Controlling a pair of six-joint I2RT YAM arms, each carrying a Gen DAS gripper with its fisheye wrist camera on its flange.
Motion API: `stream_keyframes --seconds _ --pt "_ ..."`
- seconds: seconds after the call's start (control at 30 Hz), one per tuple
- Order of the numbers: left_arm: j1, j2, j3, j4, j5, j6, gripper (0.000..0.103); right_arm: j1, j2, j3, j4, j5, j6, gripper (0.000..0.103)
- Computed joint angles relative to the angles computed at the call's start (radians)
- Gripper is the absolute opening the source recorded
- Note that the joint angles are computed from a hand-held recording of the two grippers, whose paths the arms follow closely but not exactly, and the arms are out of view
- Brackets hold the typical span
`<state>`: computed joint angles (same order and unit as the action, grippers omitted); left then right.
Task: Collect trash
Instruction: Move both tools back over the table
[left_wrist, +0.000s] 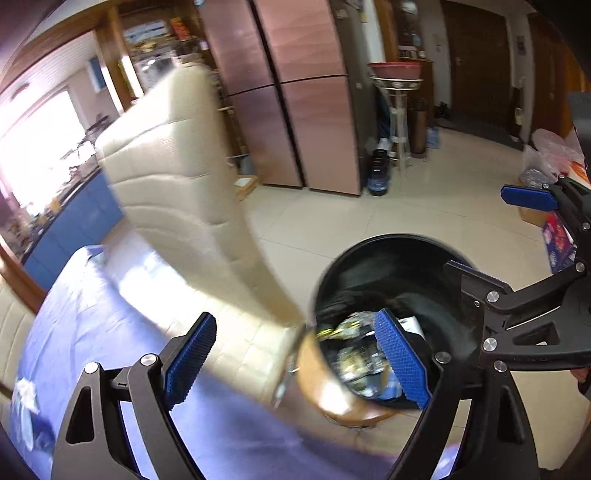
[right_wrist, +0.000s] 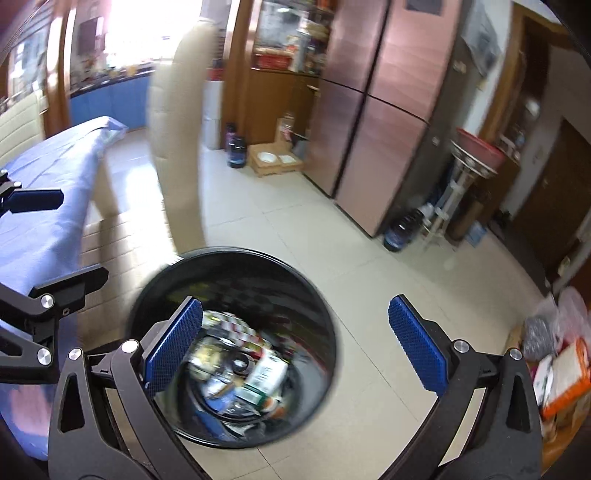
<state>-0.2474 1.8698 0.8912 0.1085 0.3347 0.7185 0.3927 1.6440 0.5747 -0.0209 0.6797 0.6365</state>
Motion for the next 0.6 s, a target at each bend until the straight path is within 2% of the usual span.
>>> stream_keyframes --seconds 0.17,0.27,0.47,0.6 --pt "0.162 -0.001 0.05 -0.045 0.047 0.053 0.085 0.09 0.11 0.189 -0.045 -0.002 -0.04 0.1" --pt "0.281 0.022 0.115 -0.084 0.088 0.08 0.085 0.159 0.213 0.366 -0.105 0.003 -0.079 0.1" --pt "0.492 0.128 0.318 -0.183 0.157 0.116 0.085 0.248 0.438 0.759 -0.238 -0.003 -0.174 0.1" --pt "0.616 0.238 0.5 -0.245 0.174 0.12 0.085 0.288 0.638 1.101 -0.348 -0.04 -0.244 0.1"
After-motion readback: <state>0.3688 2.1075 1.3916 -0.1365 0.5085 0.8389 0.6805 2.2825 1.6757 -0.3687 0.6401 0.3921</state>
